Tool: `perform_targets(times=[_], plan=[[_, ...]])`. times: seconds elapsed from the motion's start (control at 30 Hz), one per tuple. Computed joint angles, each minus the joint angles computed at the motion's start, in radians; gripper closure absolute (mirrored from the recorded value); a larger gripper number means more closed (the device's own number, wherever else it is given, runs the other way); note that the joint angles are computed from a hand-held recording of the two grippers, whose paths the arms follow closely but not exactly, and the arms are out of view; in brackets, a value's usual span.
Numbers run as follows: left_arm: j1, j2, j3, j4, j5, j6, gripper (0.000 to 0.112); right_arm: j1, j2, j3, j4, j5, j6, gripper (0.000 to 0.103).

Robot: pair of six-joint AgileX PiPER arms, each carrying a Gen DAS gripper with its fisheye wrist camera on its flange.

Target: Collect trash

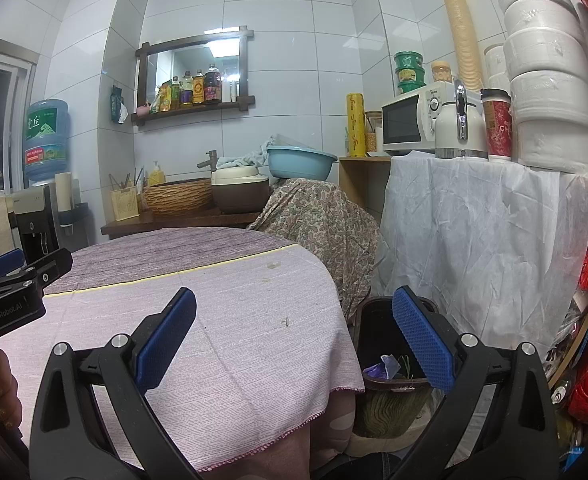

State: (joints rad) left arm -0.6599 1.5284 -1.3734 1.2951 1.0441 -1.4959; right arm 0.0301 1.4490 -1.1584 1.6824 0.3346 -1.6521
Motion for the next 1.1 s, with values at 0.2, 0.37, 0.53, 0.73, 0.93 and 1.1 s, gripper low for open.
perform_targets(times=[0.2, 0.37, 0.53, 0.73, 0.93, 1.1], plan=[[-0.001, 0.001, -0.001, -0.001, -0.002, 0.002, 0.015, 0.000, 0.000, -0.001, -0.002, 0.000, 0.003, 0.006], [-0.002, 0.003, -0.003, -0.002, -0.002, 0.003, 0.015, 0.000, 0.001, -0.002, -0.008, 0.000, 0.008, 0.006], [-0.004, 0.004, -0.002, 0.002, 0.001, 0.001, 0.015, 0.001, 0.000, 0.001, -0.002, -0.002, 0.002, 0.006], [0.000, 0.003, 0.001, -0.002, -0.009, -0.005, 0.015, -0.001, 0.004, -0.002, -0.001, 0.001, 0.001, 0.006], [-0.005, 0.007, -0.003, -0.003, -0.002, -0.006, 0.015, -0.001, 0.006, -0.003, -0.002, 0.001, 0.001, 0.006], [-0.006, 0.006, -0.002, -0.003, -0.001, -0.008, 0.015, 0.001, 0.006, -0.002, 0.000, 0.000, -0.001, 0.006]])
